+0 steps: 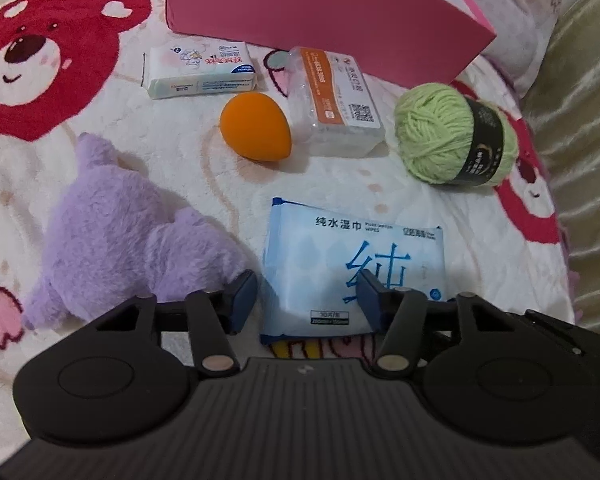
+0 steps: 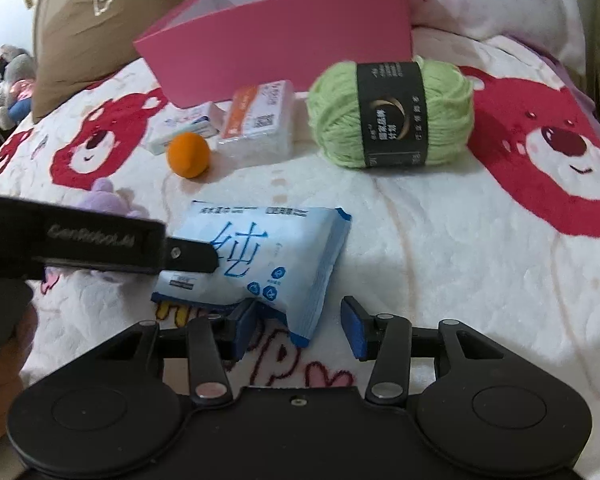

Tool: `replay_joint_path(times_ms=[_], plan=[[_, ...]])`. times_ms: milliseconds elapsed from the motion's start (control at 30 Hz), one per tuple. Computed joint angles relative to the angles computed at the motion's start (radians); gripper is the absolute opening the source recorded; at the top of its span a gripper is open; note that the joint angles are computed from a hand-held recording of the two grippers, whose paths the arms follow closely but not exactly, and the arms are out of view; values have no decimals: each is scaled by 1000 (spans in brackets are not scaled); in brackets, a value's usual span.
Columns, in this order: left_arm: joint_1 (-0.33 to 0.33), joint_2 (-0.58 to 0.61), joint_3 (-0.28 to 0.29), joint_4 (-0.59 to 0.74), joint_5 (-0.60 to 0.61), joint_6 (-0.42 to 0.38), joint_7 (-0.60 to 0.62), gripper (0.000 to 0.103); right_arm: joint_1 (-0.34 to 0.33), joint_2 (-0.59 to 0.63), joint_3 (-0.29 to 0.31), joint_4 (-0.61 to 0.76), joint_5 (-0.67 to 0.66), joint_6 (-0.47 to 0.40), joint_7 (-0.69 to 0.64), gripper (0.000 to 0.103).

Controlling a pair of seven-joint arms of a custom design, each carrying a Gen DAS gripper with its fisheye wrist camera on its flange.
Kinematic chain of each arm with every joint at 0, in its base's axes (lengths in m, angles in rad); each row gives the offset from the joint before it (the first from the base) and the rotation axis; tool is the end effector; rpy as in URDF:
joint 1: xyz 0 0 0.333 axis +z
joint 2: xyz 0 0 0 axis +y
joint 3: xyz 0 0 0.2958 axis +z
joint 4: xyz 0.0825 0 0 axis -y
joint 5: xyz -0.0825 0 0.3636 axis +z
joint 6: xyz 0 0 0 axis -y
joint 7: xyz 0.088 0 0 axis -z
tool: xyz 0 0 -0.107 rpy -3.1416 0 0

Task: Organize objects

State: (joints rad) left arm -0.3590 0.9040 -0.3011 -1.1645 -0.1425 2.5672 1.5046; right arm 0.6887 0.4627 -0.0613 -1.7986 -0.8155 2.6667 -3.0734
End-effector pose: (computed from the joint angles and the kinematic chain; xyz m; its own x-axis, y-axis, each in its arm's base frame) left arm 0.6571 -0.4040 0.3153 -0.3737 -0.8450 0.3824 -0.8833 0.1985 -0.4247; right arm 0.5160 0.4054 0.3221 -0.2625 -0.9438 -0.2007 -0.7539 0.3305 -0.5678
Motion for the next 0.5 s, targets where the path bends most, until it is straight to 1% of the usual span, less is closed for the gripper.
replay_joint_path(times_ms=[67, 133, 167, 200, 267, 333, 367, 400, 433, 467, 500], plan=[[14, 7, -16, 6, -18, -8, 8, 49, 13, -13, -26, -25, -59, 56, 51, 51], [22, 14, -26, 21, -35, -27, 9, 46, 14, -24, -39, -44, -105, 114, 91, 56], [25, 18, -29, 28, -42, -36, 10, 45, 13, -28, -43, -50, -119, 129, 106, 56], [30, 22, -36, 36, -53, -47, 12, 42, 11, -29, -44, -53, -124, 137, 115, 56], [35, 28, -45, 48, -71, -67, 20, 41, 2, -28, -44, -59, -124, 157, 135, 56], [30, 21, -45, 39, -71, -64, 43, 38, -3, -24, -49, -64, -134, 197, 154, 52], [26, 10, -41, 22, -67, -50, 53, 37, -12, -25, -35, -63, -113, 190, 116, 49], [23, 7, -38, 17, -66, -46, 54, 37, -12, -26, -25, -57, -92, 157, 80, 43], [21, 6, -37, 16, -69, -50, 50, 36, -19, -26, -11, -51, -62, 130, 40, 41], [20, 7, -35, 19, -72, -54, 42, 36, -19, -27, -11, -50, -49, 117, 33, 39], [17, 7, -31, 20, -73, -57, 31, 36, -16, -29, -18, -54, -49, 122, 46, 39]])
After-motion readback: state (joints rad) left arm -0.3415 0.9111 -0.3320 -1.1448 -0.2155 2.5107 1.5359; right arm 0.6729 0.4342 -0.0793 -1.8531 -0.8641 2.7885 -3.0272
